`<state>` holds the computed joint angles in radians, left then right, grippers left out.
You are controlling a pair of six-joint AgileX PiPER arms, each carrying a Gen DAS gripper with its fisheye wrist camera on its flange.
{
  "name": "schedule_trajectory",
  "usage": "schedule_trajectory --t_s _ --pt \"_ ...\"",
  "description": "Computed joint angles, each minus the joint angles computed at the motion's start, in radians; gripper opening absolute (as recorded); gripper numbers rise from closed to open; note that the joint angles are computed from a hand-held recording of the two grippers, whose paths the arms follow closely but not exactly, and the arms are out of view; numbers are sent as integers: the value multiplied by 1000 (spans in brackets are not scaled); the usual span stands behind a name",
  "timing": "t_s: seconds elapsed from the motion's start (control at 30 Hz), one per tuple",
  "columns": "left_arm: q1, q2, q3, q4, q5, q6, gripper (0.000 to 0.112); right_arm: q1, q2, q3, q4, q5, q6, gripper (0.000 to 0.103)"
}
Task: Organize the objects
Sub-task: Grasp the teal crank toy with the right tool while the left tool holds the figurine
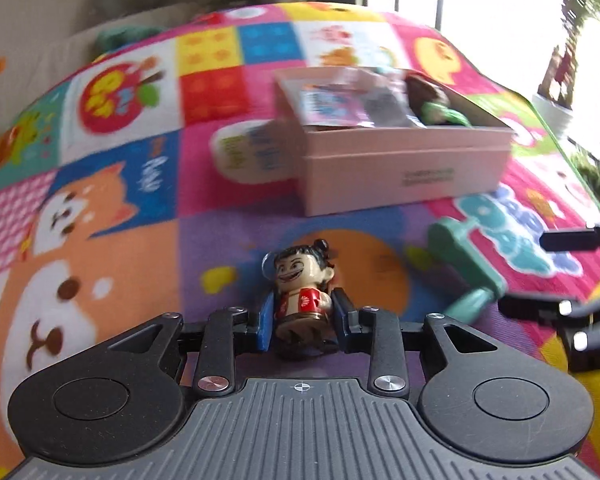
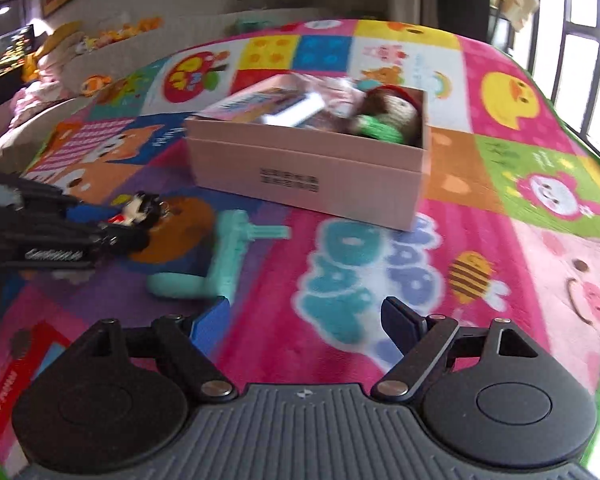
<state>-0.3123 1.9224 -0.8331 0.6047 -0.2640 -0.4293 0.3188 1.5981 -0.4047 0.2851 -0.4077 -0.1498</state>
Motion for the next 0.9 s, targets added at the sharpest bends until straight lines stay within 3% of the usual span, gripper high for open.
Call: schedule_trajectory --t_s 0.07,0.17,0.23,0.3,0.37,0.47,0.6,0.77,0.83,0.9 --pt "19 -6 0 34 9 -21 34 45 12 -25 52 -22 -66 83" --pt "21 -8 21 -50 -16 74 34 37 45 -97 6 -4 -10 82" --pt "15 -8 24 -81 -20 100 34 33 94 -161 22 3 -28 75" --pt "12 -11 28 -68 -22 86 34 29 152 -241 95 41 -117 54" --pt "10 -14 33 -51 -23 73 34 29 193 -295 224 70 -252 47" --pt "12 -16 33 -21 -21 46 34 20 198 -293 379 50 -395 47" --pt "7 -13 29 -14 -21 36 34 -58 146 -231 390 69 -365 47" --pt "-13 -6 16 94 -21 -70 35 -152 51 -116 226 91 -195 48" --pt "-38 -7 16 20 -9 4 34 -180 9 -69 136 90 -99 52" --pt "-47 -7 12 49 -7 -29 34 -202 -37 -29 24 93 18 61"
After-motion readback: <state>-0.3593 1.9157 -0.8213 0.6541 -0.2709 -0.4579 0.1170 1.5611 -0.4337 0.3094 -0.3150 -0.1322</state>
